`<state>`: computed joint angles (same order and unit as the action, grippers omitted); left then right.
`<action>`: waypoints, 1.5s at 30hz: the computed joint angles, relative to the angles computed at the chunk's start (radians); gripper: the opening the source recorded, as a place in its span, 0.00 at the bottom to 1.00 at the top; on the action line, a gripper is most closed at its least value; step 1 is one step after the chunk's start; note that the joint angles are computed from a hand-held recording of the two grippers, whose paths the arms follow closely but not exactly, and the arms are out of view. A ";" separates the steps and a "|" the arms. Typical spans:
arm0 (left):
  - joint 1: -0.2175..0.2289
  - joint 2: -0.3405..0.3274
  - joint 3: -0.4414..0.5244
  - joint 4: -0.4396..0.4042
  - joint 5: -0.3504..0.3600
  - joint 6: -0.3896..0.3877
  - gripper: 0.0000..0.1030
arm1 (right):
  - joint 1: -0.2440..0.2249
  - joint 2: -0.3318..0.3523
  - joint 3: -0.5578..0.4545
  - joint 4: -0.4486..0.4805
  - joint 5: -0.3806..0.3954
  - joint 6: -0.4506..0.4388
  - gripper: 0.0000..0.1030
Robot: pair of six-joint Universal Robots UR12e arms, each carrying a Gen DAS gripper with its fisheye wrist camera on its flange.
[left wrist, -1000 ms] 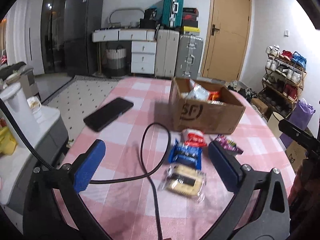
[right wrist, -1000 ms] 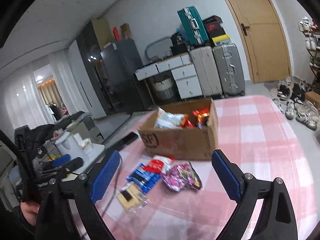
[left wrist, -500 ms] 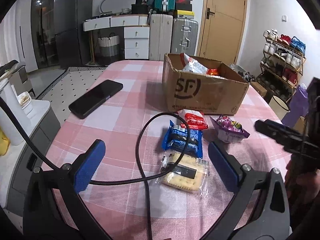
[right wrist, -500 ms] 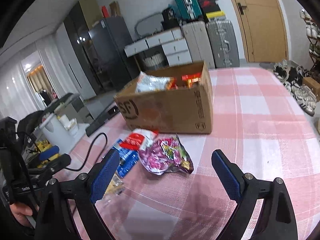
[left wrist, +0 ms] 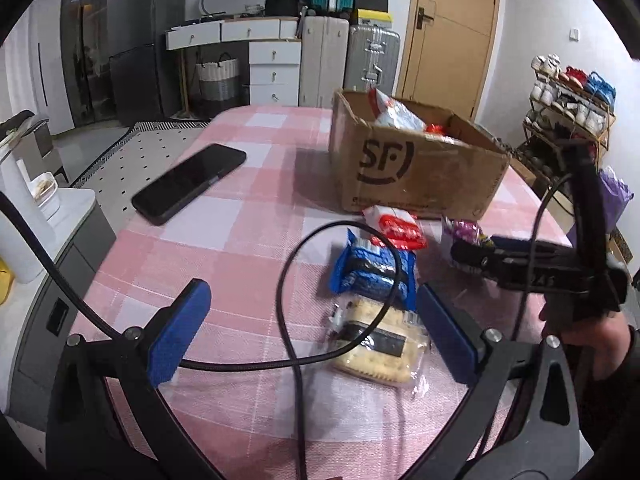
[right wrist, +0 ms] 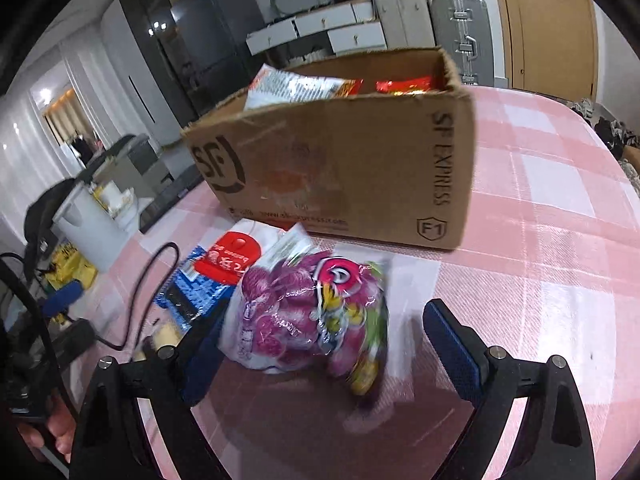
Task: Organize snacks
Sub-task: 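Grasp the purple candy bag with the right tool from the table, then grasp the cracker pack with the left tool while the right tool holds the purple bag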
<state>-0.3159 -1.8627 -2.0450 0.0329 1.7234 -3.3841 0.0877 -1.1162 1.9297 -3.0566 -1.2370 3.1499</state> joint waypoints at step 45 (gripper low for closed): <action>-0.023 -0.108 0.083 -0.091 -0.098 0.067 0.97 | -0.020 -0.094 0.195 -0.225 0.097 0.025 0.62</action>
<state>-0.3394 -1.9711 -1.9620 -0.0577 1.6255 -3.3168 0.0675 -1.2100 2.1246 -3.2814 -1.1401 3.1747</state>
